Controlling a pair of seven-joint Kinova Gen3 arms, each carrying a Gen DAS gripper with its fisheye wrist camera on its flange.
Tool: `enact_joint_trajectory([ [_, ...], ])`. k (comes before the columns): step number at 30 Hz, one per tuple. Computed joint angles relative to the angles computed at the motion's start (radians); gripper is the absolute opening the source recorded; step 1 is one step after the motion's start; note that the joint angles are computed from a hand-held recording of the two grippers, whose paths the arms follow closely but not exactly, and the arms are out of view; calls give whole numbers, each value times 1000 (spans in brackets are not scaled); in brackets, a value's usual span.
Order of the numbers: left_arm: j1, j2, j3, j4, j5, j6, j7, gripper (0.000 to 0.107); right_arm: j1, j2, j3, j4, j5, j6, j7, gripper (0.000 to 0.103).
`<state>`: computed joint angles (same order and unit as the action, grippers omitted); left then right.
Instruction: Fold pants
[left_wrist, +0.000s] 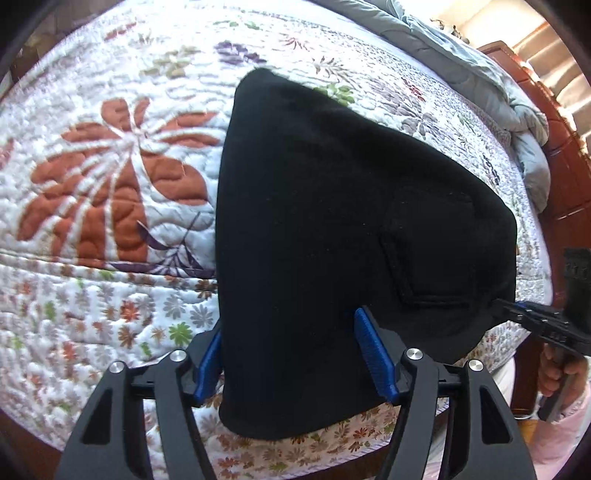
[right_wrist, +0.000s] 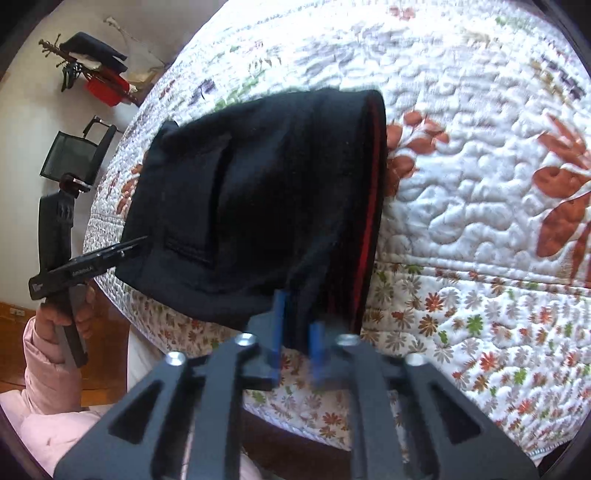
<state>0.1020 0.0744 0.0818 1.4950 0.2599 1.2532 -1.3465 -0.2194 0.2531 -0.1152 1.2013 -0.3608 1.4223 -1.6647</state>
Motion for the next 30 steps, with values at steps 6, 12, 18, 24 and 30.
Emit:
enact_joint_trajectory([
  [6,47,0,17,-91,-145,90,90,85,-75,-36,9,-60,161,35,-88,56],
  [12,68,35,23,-124,-170,101,122,91,-92,-11,8,-84,187,47,-132,60],
  [18,66,78,16,-104,-144,59,112,92,-103,53,8,-108,188,74,-173,67],
  [24,68,112,24,-127,-120,47,93,92,-151,105,9,-141,270,113,-161,75],
  [30,54,130,25,-115,-64,15,43,89,-89,123,-1,-87,158,47,-140,73],
])
